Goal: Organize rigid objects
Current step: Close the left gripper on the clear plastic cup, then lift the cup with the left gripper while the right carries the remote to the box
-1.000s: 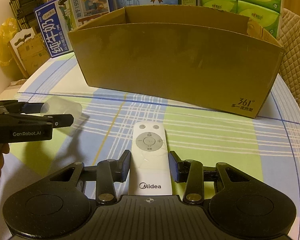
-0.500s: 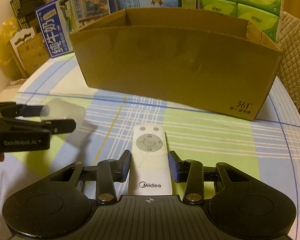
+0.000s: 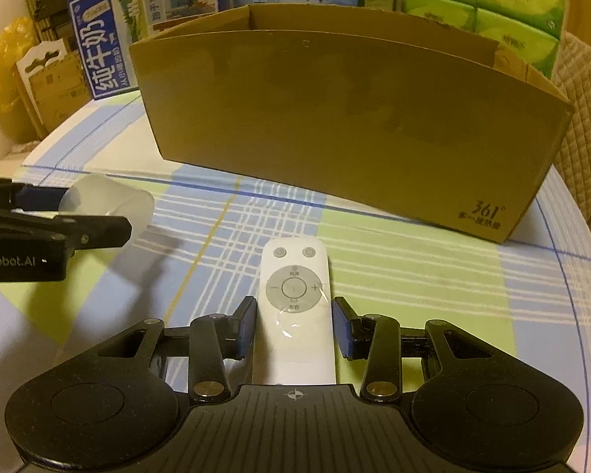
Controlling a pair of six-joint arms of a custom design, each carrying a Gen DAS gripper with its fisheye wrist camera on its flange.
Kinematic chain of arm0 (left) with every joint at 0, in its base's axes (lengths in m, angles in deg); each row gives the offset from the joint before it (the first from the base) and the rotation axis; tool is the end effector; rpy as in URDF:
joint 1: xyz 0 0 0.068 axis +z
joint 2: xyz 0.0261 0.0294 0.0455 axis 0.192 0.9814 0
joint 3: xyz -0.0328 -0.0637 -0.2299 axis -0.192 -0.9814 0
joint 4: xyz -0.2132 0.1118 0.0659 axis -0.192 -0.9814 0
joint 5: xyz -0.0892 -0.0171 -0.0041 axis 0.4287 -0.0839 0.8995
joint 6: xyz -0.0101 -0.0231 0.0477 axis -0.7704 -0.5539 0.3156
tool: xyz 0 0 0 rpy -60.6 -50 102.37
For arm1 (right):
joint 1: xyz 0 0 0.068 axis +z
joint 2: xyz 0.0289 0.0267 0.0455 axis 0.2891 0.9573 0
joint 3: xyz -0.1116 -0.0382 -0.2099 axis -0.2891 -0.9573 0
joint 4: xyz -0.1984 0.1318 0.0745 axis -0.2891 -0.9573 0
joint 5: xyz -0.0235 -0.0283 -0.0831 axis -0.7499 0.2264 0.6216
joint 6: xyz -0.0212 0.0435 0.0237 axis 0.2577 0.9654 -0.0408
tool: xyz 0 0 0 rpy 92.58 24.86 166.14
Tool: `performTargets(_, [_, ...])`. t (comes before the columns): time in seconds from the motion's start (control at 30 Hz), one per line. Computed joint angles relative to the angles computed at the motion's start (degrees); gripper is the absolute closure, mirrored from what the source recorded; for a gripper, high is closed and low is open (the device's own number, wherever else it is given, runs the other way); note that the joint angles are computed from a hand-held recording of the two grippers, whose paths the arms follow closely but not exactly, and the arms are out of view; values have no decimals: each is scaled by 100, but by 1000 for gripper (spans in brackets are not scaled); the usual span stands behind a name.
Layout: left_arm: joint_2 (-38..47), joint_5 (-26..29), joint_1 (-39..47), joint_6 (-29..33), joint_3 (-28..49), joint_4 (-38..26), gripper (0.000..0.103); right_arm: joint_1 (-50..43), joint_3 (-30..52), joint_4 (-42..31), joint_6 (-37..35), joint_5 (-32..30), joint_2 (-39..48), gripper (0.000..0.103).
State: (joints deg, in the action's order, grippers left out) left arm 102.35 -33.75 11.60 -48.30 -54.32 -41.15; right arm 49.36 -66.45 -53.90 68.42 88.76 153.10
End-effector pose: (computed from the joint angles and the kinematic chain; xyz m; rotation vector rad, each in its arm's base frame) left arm 0.1165 -0.0051 0.1376 0.2063 2.3146 -0.1426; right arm 0.1863 0.1176 0.0682 -0.5360 2.2574 0.3005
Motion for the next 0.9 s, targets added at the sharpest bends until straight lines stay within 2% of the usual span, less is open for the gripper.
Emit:
performTargets(0.37, [-44, -20, -58, -48, 4, -32, 35, 68, 61, 24, -30, 110, 69, 66])
performTargets(0.57, [-227, -32, -126, -92, 30, -169, 35, 228, -297, 245, 45, 316, -596, 66])
performTargets(0.9, [-527, -175, -389, -291, 86, -467, 35, 293, -414, -64, 162, 340, -1105, 66])
